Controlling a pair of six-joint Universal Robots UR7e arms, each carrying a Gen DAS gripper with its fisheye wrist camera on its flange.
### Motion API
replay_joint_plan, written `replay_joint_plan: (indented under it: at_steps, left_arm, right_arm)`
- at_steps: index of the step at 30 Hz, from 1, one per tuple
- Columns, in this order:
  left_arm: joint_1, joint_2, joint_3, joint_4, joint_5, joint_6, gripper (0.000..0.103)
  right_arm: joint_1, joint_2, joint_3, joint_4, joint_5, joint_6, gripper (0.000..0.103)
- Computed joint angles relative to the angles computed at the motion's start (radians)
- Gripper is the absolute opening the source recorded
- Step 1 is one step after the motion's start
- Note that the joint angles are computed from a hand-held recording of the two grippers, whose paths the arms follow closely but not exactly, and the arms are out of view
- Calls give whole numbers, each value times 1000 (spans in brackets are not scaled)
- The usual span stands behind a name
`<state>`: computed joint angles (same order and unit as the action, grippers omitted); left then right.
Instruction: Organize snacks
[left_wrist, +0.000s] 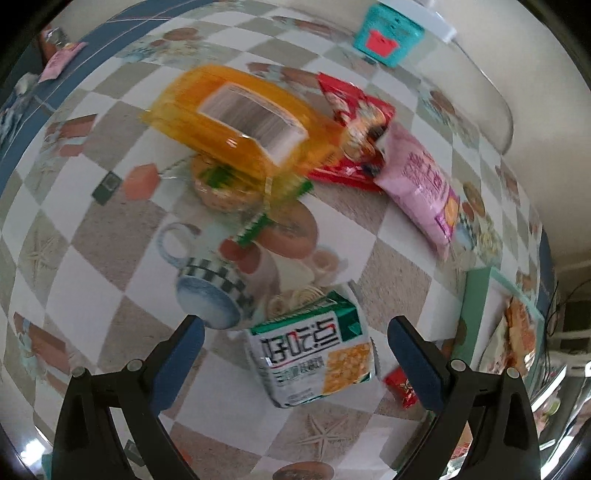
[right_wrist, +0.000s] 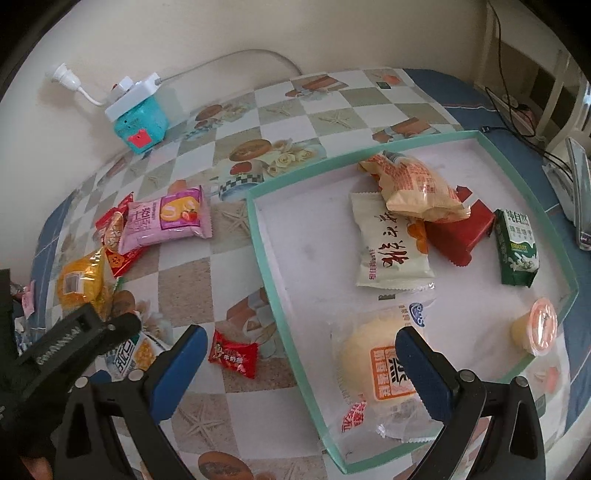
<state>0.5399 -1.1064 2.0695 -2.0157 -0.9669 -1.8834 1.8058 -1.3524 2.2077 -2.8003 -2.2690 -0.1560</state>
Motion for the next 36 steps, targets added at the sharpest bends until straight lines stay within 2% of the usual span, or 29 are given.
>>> replay_joint_plan:
  at_steps: [8, 10, 12, 14, 17, 24, 26, 29, 30, 32, 33, 34, 36]
  left_arm:
    - [22, 57, -49, 31, -27, 40, 99]
    - [20, 63, -58, 42, -23, 41, 96]
    - [18, 76, -75, 60, -22, 40, 83]
    - [17, 78, -77, 53, -24, 47, 81]
    - [8, 70, -78, 51, -17, 39, 69]
    - [-20, 12, -57, 106, 4, -32, 67]
    - [-29, -13, -44, 126, 12, -66, 67]
    - [-47, -65, -9, 162, 28, -139, 67]
    - [-56, -85, 0, 180, 35, -169, 67]
    - [-65, -114, 14, 203, 44, -203, 67]
    - [-73, -129, 21, 218, 50, -227, 67]
    - [-77, -139, 25, 225, 53, -241, 67]
    - [-89, -162, 36, 237, 63, -268, 67]
  right_arm:
    - [5, 21, 0, -17, -4, -21, 103]
    - [4, 22, 1, -20, -3, -24, 103]
    - [3, 22, 0, -18, -2, -23, 103]
    - [4, 21, -1, -15, -1, -23, 103]
    - [6, 21, -1, -13, 2, -24, 103]
    - [10, 26, 5, -12, 57, -37, 102]
    - [8, 27, 10, -8, 90, -43, 99]
    - [-2, 24, 14, 23, 155, -44, 89]
    - [-4, 24, 15, 31, 167, -42, 88]
    - [8, 36, 21, 4, 143, -56, 86]
    - [9, 35, 23, 1, 148, -62, 82]
    - [9, 29, 25, -2, 163, -64, 75]
    - [0, 9, 21, 24, 214, -56, 73]
